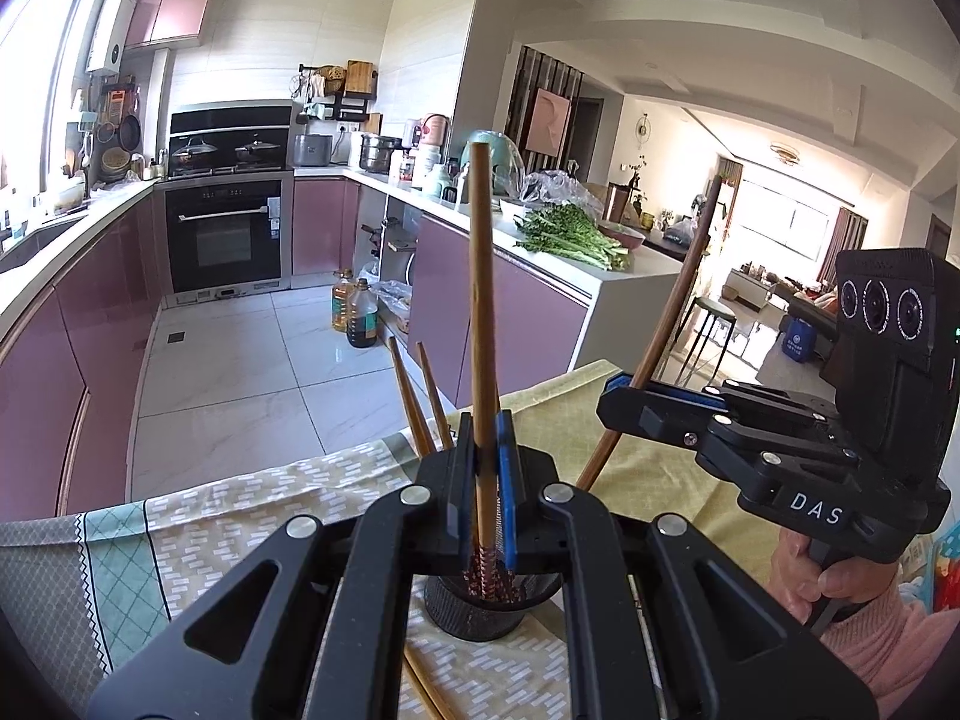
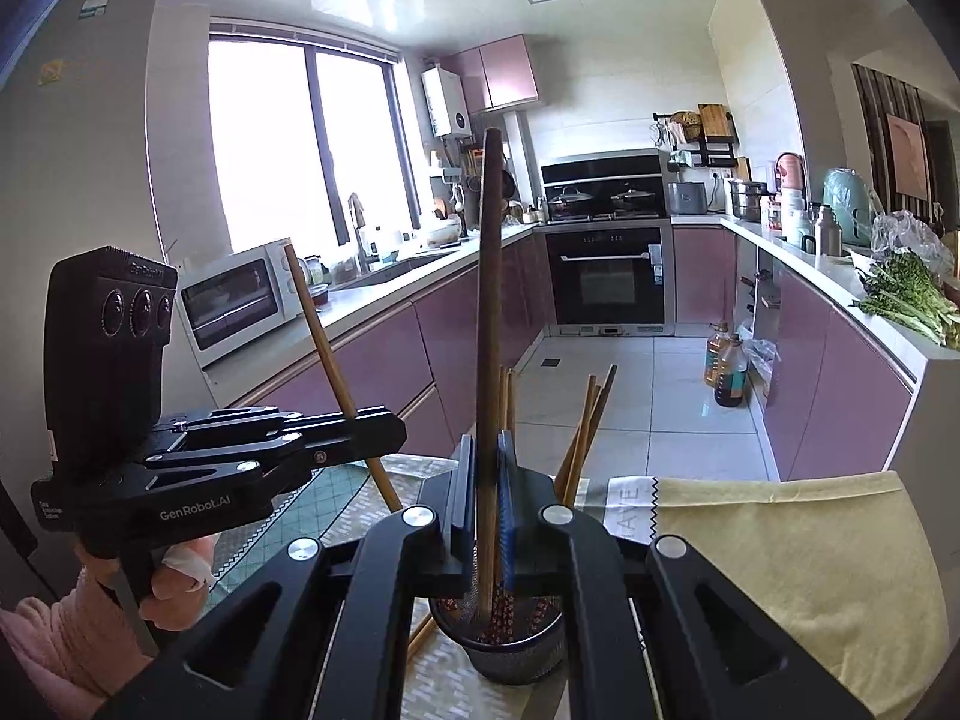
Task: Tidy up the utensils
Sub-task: 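Lower the right gripper's chopstick into the mesh cup while the left gripper inserts its own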
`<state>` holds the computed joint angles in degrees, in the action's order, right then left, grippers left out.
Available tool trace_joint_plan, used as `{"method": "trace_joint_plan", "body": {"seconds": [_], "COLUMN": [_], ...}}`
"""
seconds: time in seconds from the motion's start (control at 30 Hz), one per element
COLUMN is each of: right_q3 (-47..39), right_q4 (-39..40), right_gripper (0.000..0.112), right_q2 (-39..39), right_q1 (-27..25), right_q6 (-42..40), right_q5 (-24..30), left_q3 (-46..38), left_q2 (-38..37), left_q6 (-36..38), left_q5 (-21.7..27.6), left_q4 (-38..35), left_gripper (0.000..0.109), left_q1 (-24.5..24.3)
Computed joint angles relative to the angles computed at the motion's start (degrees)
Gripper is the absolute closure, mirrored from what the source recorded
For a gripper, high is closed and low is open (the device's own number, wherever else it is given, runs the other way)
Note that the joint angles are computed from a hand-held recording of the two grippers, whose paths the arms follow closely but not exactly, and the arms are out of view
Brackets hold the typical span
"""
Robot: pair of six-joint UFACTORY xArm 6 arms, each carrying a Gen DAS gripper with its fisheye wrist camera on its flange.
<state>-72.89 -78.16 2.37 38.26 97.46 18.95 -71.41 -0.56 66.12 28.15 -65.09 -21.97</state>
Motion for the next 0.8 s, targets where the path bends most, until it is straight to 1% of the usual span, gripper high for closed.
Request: {"method": "trace_joint_plan", "body": {"seconds": [0.23, 0.33, 0.6, 0.8], "right_q3": [0.13, -0.16, -0.75, -1.4], "right_q4": [5.0, 8.73, 18.84, 24.24], "right_gripper": [0.107, 0.107, 0.106, 0.106], "right_q2": [1.26, 2.1, 4.65, 6.68], "right_q1": [-0.89, -1.27, -1.84, -2.58], "right_q6": [-4.24, -7.72, -16.86, -20.71], "right_q5": [-0.87, -1.27, -1.8, -2.3], "left_q3": [-0.59, -0.52, -2.13, -4.43], "left_q2": [1.33, 1.71, 4.06, 6.79], "left_q6": [-3.67, -4.81, -7.92, -12.21], "left_q5": [1.01, 1.75, 4.55, 6.26], "left_q4": [5.83, 8.54, 12.86, 17.64], "left_gripper": [0.101, 0.101, 0.101, 0.101], "left_q1": [0.01, 0.09, 0.99, 0.99]}}
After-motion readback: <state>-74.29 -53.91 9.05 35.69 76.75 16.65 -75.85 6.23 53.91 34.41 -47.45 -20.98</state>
